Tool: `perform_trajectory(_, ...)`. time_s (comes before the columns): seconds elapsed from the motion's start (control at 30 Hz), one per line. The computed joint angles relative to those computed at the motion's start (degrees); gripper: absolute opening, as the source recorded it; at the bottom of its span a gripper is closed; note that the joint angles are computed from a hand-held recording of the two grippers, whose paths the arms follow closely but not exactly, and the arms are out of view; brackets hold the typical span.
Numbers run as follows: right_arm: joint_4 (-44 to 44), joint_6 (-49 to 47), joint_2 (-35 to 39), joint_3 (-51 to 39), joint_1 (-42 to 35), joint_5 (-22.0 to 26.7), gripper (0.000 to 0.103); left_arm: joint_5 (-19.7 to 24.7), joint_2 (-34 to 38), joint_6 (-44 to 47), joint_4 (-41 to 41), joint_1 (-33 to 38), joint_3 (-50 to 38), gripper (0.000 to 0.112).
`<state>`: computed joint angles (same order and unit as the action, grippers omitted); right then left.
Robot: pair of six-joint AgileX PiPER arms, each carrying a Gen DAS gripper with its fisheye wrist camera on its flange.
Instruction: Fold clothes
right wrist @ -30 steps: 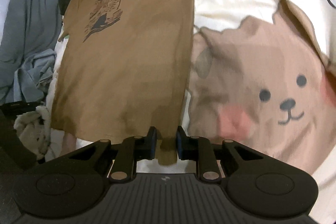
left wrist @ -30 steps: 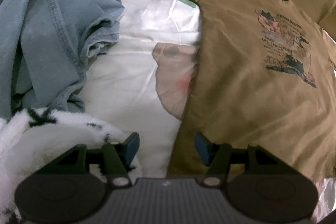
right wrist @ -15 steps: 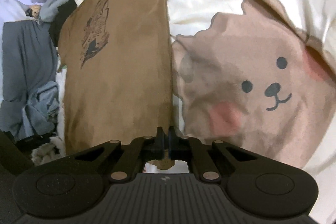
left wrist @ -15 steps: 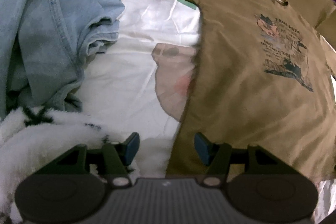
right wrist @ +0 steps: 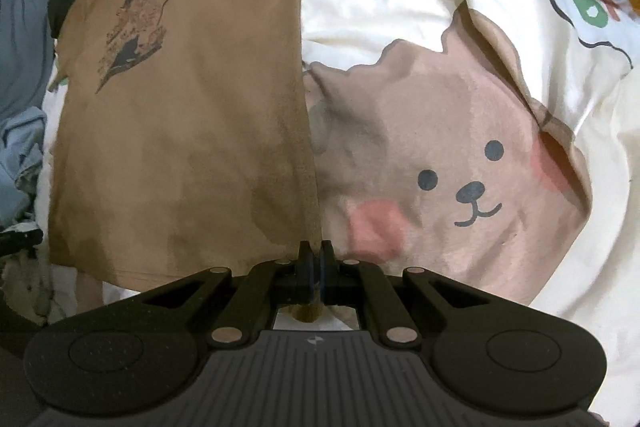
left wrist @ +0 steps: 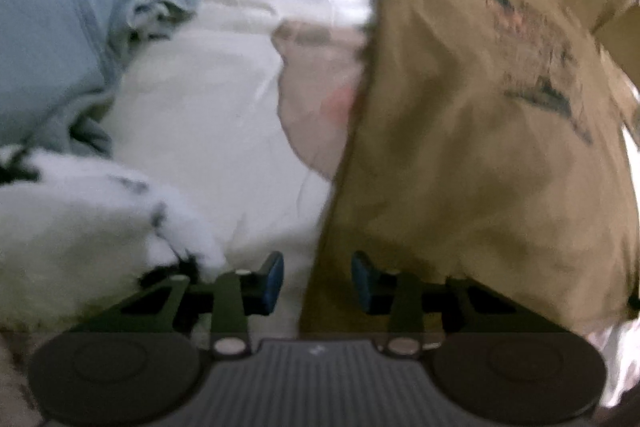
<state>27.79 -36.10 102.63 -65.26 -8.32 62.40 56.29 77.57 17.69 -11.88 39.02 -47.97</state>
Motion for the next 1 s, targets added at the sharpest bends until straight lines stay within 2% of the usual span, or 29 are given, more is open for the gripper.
perform_trajectory(0.3,-1.9,3.8,-1.0,1.6,2.5,-2.5,0.0,-4.4,0.6,1.7,-1.3,1.9,6.0,0.041)
perform_trajectory(0.43,-2.4,4.6,-0.5,2.8,3.1,-3.8,0.003,-4.2,0.2,3.3,-3.2,2.7,6.6,0.042)
perform_trajectory(0.5,-2.4,4.7,-0.4,3.5,3.5,-4.8,0.004,-3.6,0.2,4.3,-4.0,2.7,6.6,0.039)
perform_trajectory(0.57,-2.3,5.2,-0.2,4.1,4.2,-5.9,0.015,-3.7,-0.1,4.0,-3.0,1.4,6.9,0.037)
perform_trajectory(0.6,-2.0,4.9,-0.2,4.2,4.0,-6.0,0.015,-3.8,-0.2,3.8,-2.7,1.3,7.1,0.034)
perform_trajectory(0.63,-1.6,4.5,-0.1,4.3,3.9,-5.9,0.015,-3.5,-0.1,3.5,-2.7,1.5,7.0,0.021)
perform_trajectory(0.67,-1.4,4.1,-0.1,4.4,3.7,-5.7,0.015,-2.4,0.4,3.2,-2.8,2.0,6.4,0.011)
perform_trajectory(0.7,-2.3,4.4,0.7,3.3,3.8,-3.7,0.014,-1.4,0.9,3.0,-2.9,2.6,5.9,0.006)
perform_trajectory(0.73,-3.2,5.0,1.5,2.0,4.2,-2.0,0.004,-0.4,1.2,2.5,-2.7,2.8,5.2,0.006)
perform_trajectory(1.0,-5.4,4.4,-1.3,-5.1,4.3,5.9,0.003,12.8,-1.9,2.1,-1.2,4.2,-4.4,0.005)
